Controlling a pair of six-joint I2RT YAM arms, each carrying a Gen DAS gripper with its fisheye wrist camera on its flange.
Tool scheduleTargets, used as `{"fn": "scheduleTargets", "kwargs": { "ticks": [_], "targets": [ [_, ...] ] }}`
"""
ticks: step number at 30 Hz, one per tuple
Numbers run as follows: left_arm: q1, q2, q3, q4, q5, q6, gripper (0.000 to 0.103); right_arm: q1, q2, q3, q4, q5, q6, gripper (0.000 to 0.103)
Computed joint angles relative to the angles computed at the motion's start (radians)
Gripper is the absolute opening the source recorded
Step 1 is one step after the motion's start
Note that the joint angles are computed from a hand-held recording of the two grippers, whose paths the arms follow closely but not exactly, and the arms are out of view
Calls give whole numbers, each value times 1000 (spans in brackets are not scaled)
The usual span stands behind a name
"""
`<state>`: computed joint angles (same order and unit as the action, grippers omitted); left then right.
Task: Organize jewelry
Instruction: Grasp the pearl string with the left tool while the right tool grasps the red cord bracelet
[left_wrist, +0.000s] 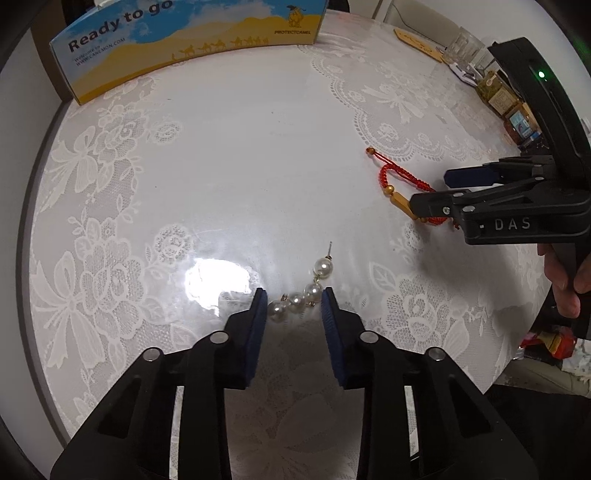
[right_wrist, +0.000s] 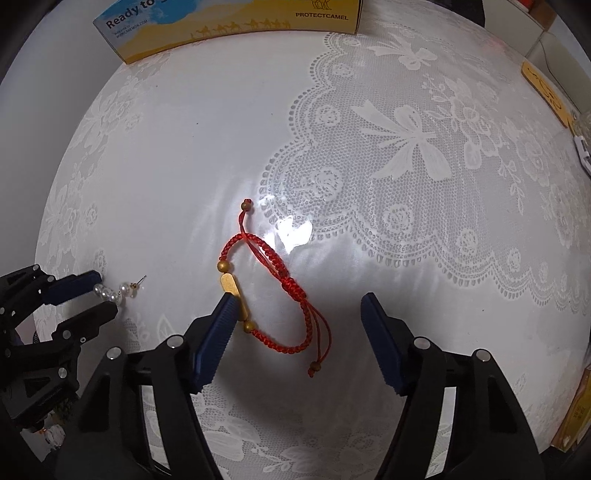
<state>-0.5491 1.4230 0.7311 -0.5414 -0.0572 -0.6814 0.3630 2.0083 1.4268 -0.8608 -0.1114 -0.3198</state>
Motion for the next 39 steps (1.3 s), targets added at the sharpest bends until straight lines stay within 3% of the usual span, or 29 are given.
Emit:
{"fn": "scheduleTargets", "kwargs": {
  "ticks": [5,8,12,13,15,16,17,19,20,21,27,31,39],
  "targets": [
    [-23,-2,-9,21,23,3,12,16,7,20,-32,-26,1,40],
    [-38,20,2,36,28,0,11,41,0,21,-38,-22,6,33],
    [-35,45,23,37,46,1,14,49,6,38,-56,-27,13,31],
    [-37,50,30,33,47,4,16,51,7,40,-59,-28,18,31],
    [-53,68,53,14,12,0,39,52,12,47,-65,-29,22,31],
    [-70,94,81,-10,-31,-11,63,50,15,50,-66,-30,19,31],
    [-81,110,96,-19,-62,-16,66,53,16,53,-68,-30,23,31],
    [-79,126,101,-15,-52,-20,61,35,18,57,-73,-33,3,31],
    [-88,127,101,-11,-68,-22,51,31,19,57,-72,-34,-2,31],
    [-95,133,110,-24,-85,-22,48,28,21,58,-74,-37,-5,29],
    [-57,110,93,-35,-75,-13,13,35,18,58,-75,-54,-9,10],
    [-55,103,91,-51,-77,0,11,33,29,70,-78,-55,9,4],
    [-49,112,112,-86,-87,-29,10,-9,51,104,-96,-90,8,0]
  ]
}}
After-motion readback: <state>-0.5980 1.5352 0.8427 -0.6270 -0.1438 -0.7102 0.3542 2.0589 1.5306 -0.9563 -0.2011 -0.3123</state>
